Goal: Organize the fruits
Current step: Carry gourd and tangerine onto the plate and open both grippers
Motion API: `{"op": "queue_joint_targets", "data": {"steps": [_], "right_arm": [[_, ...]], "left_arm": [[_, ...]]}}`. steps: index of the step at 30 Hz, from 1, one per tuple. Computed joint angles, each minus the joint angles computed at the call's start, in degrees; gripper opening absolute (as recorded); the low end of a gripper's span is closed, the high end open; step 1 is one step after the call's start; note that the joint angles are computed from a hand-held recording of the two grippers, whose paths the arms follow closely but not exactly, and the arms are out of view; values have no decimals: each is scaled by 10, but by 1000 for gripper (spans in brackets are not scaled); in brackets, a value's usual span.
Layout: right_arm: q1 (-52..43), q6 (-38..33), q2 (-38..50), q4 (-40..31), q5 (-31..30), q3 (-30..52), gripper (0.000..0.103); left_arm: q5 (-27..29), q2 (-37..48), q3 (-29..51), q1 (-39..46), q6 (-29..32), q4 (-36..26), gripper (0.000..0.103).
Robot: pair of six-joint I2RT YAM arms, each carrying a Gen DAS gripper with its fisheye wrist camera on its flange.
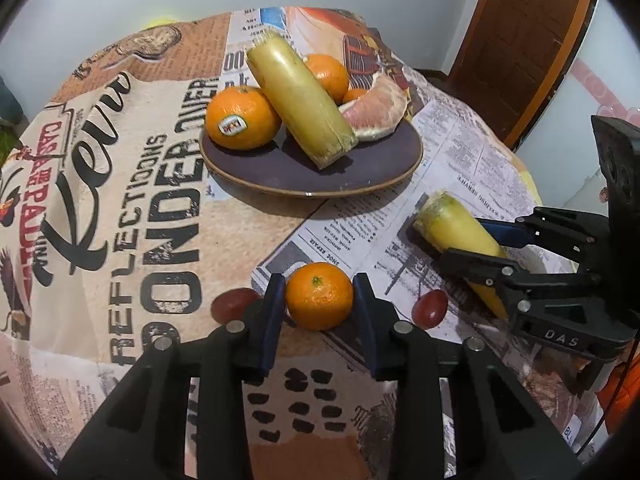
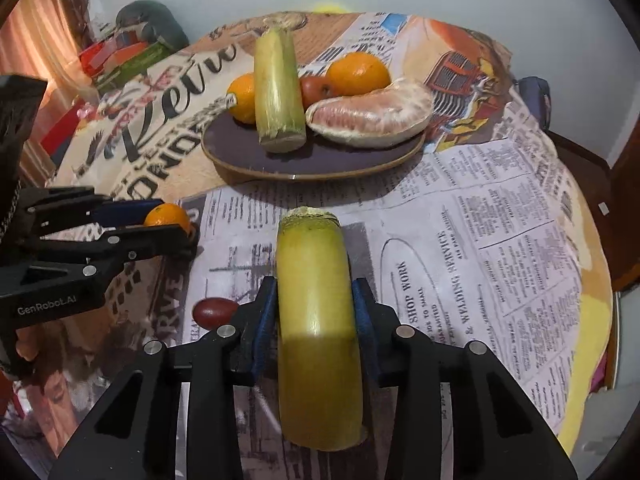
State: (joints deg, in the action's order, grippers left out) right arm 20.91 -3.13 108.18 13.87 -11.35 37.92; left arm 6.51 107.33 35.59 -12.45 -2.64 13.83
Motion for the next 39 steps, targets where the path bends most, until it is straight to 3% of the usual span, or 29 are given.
{"op": "queue_joint_targets", "data": {"steps": [7,15,39], "right_arm": [[-12,32,-99,23,21,-36,32],[-29,55,-138,21,7,-28,32],[7,45,3,-28,8,139,32]], "left_arm": [[-12,-99,-29,9,-1,-14,34],[-7,-144,-21,28,-4,-30,34],[0,34,133,43,-12,-40,34]]}}
